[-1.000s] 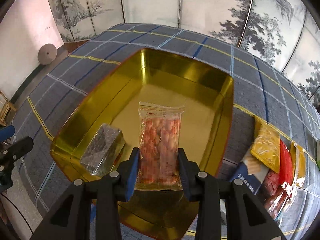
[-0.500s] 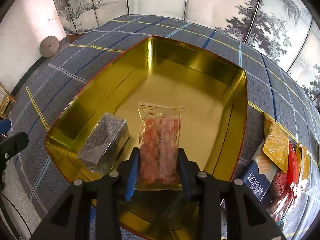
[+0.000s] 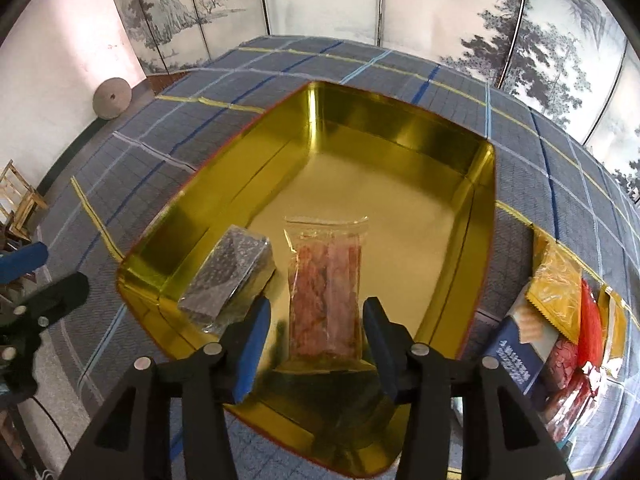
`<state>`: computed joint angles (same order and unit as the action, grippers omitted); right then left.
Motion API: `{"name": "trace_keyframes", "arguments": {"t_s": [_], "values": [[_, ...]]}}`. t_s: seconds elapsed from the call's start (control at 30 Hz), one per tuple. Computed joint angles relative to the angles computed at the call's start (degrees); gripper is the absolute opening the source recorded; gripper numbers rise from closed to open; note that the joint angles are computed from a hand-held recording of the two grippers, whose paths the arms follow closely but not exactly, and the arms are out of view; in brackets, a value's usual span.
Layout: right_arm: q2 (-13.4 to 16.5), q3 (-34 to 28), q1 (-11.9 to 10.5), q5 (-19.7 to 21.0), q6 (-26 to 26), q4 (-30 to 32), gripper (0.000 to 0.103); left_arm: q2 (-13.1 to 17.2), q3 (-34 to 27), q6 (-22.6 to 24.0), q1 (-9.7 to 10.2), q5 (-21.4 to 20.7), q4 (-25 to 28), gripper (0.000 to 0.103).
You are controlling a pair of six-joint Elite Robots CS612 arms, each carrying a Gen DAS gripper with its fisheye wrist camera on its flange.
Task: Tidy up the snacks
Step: 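Carry the bread stick packet into the tin and open the right gripper, then grasp the yellow-and-white packet with the right gripper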
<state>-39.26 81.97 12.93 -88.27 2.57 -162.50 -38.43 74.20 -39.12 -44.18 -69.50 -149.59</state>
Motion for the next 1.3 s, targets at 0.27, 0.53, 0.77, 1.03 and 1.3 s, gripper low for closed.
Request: {"name": "trace_keyframes", "arguments": {"t_s": [0.27, 0.53, 0.77, 1.03, 1.3], "values": [[-3.4, 6.0, -2.8, 3.9, 0.7, -6.4, 0.049, 1.1, -2.2, 2.7, -1.07, -1.1, -0.2, 0.075], [-6.7, 12.0, -6.0, -1.0, 2.0, -12.6, 0.049, 3.3, -6.9, 7.8, -2.87, -3.0, 0.4, 0.076], [-7.7, 15.4, -11.1, -6.4, 6.4, -13.1, 0.052, 6.1, -12.3, 13.1, -4.51, -5.0, 1.3, 0.076], [-7.2, 16.3, -14.7, -7.6, 9.8, -12.8, 0.057, 9.9, -19.3, 18.3, -6.14, -7.0, 3.4, 0.076], [-4.6, 12.7, -15.7, -5.1, 10.3, -8.6, 0.067, 14.0, -26.6, 21.2, -6.78, -7.7, 7.7, 0.076]]}}
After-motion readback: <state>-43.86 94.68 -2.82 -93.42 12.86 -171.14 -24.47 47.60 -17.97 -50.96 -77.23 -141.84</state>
